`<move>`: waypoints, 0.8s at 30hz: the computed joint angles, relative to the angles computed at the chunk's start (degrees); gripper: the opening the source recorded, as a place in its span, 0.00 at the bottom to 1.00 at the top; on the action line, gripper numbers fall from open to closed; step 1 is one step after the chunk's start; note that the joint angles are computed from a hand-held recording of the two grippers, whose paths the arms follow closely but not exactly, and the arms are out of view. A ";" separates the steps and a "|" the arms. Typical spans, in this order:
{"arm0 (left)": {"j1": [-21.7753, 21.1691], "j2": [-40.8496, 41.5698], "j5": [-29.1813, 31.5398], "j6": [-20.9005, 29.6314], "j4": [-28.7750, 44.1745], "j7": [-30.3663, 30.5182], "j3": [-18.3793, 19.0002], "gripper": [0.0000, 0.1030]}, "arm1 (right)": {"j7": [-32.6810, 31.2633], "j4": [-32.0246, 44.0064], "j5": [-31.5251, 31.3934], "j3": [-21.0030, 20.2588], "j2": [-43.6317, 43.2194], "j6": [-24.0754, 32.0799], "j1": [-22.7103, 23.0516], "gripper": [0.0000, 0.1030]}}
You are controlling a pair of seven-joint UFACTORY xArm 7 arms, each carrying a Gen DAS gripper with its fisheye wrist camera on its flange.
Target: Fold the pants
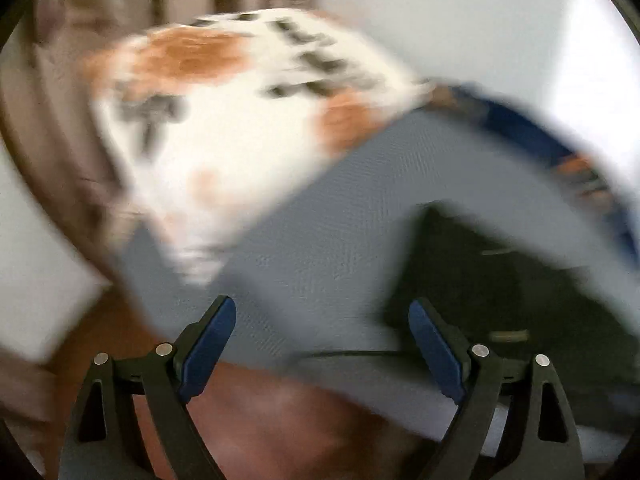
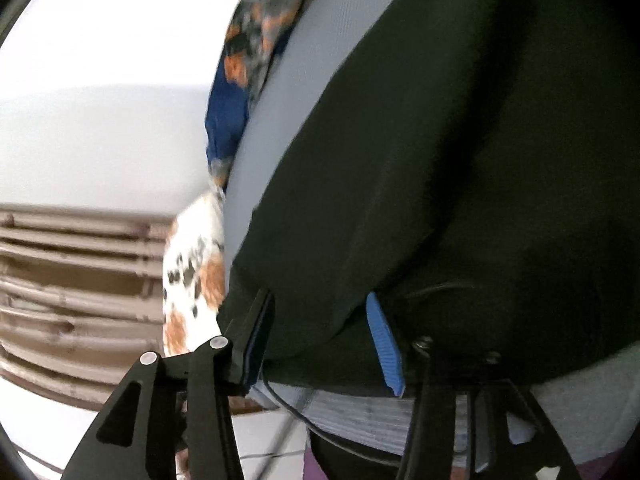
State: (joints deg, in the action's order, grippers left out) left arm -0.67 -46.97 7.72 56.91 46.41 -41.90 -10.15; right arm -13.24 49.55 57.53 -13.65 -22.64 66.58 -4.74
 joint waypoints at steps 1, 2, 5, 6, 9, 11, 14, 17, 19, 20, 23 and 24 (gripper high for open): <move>-4.54 0.09 -5.32 -4.06 -0.16 2.29 3.28 0.86 | -0.23 -0.15 -0.35 -0.53 -0.47 -0.35 -0.67 0.45; -8.54 0.88 -10.14 -7.51 0.27 4.21 5.05 0.86 | -0.48 -0.13 -1.48 -1.34 -0.99 -0.81 -1.78 0.45; -16.41 7.79 -17.59 -12.04 5.56 9.90 4.66 0.86 | -0.04 0.71 -2.39 -3.37 -0.43 -1.15 -3.76 0.45; -19.00 11.11 -19.72 -12.87 8.03 12.37 4.42 0.86 | 0.30 0.95 -2.09 -3.97 -0.06 -1.18 -4.30 0.45; -26.41 21.66 -28.71 -17.26 15.16 19.10 3.85 0.86 | -0.70 2.12 -0.75 -5.29 1.52 -0.38 -5.39 0.46; -30.88 28.19 -38.46 -19.69 19.01 23.56 4.80 0.86 | -1.56 2.78 -0.67 -5.02 2.55 1.04 -5.50 0.46; -33.39 36.63 -51.84 -18.74 24.54 27.57 5.23 0.86 | -1.51 2.35 2.37 -4.67 4.64 4.08 -5.60 0.46; -32.06 40.27 -52.26 -18.18 26.62 26.26 2.45 0.86 | -2.45 1.22 6.45 -3.48 5.76 5.58 -5.68 0.46; -30.69 41.31 -50.85 -19.01 26.63 24.06 0.58 0.86 | -2.81 0.98 7.74 -2.04 6.19 4.93 -5.64 0.46; -30.11 42.24 -51.44 -19.58 26.85 23.67 -0.05 0.86 | -2.82 0.98 8.73 -1.66 6.60 4.84 -5.59 0.46; -29.10 43.55 -53.80 -22.35 25.89 23.26 -1.54 0.86 | -2.18 0.23 11.41 -0.19 6.71 3.14 -5.37 0.46; -28.81 44.53 -53.21 -22.84 26.48 23.04 -1.88 0.86 | -2.75 -0.09 12.71 -0.05 6.46 2.50 -5.27 0.46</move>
State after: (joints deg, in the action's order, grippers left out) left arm -29.48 -2.45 -45.50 34.07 72.89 -18.87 -12.03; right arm -15.98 49.46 70.24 -13.70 -16.18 69.08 -10.01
